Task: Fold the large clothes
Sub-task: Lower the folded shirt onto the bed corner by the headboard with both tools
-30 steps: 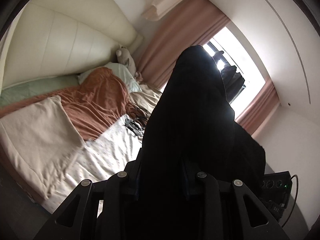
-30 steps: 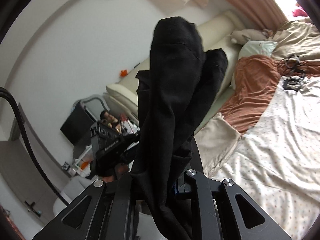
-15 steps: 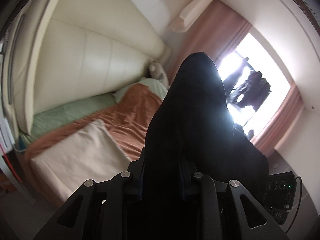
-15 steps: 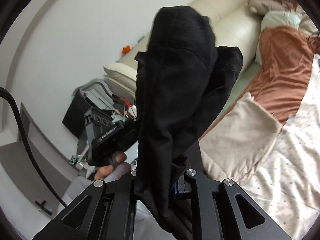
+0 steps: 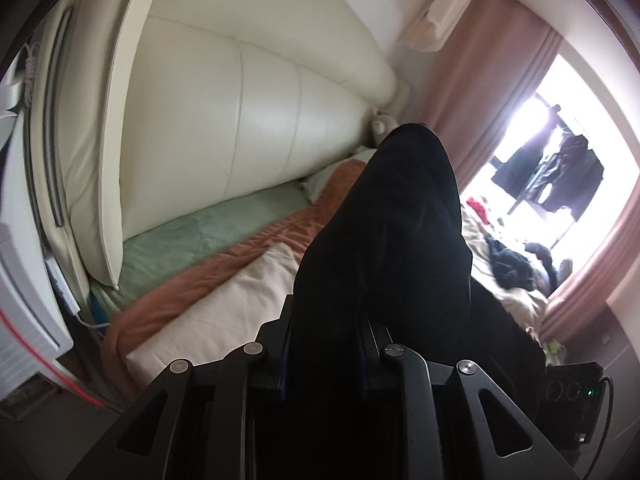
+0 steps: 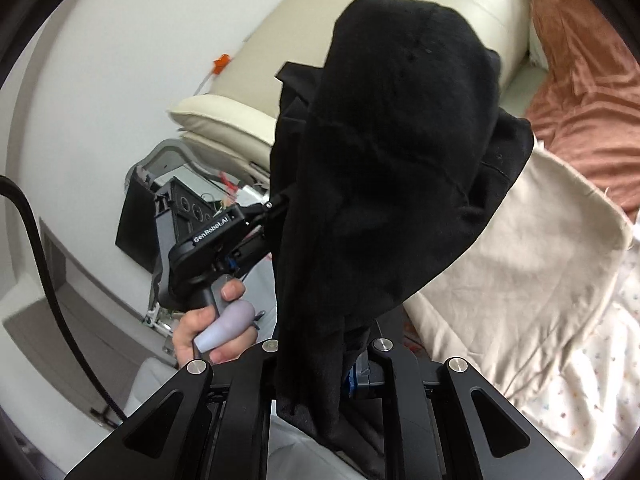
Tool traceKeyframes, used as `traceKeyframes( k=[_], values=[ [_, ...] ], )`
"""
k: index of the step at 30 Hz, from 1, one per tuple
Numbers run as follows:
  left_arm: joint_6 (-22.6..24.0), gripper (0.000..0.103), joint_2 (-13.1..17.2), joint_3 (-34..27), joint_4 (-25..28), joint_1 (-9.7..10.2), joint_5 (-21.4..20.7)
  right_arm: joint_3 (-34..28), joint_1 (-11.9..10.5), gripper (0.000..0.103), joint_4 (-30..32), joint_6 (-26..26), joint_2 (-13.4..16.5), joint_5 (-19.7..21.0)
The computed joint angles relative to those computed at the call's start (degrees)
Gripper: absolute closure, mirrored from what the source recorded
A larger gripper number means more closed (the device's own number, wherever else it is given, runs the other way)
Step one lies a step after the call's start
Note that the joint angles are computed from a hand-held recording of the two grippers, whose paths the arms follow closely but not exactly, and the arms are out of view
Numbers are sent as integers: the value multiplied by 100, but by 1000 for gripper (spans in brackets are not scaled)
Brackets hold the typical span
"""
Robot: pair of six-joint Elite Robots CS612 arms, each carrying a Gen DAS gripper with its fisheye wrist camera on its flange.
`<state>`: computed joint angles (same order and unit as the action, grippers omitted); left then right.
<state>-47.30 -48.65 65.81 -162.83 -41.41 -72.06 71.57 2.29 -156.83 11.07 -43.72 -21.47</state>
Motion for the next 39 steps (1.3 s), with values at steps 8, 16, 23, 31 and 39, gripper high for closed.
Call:
traceKeyframes(
  k=[8,16,23,31,39],
  values=[
    [-134,78,551,-775,719,211,-280,-542,-25,88,489,-99,501,47],
    [-82,78,1334,-2036,1836,360,-504,-1141,-127,89,651,198,1080,77],
    [-160,67,1840,-2915,3366,303,212,-1673,-161,89,1446,70,1563,-293],
    [-99,61,1267,-1684,2639,166,345,-1824,-192,90,1543,155,1766,-505],
    [-213,36,793,-763,2607,-52,1010,-1938,-212,80,1953,47,1795,-981]
  ],
)
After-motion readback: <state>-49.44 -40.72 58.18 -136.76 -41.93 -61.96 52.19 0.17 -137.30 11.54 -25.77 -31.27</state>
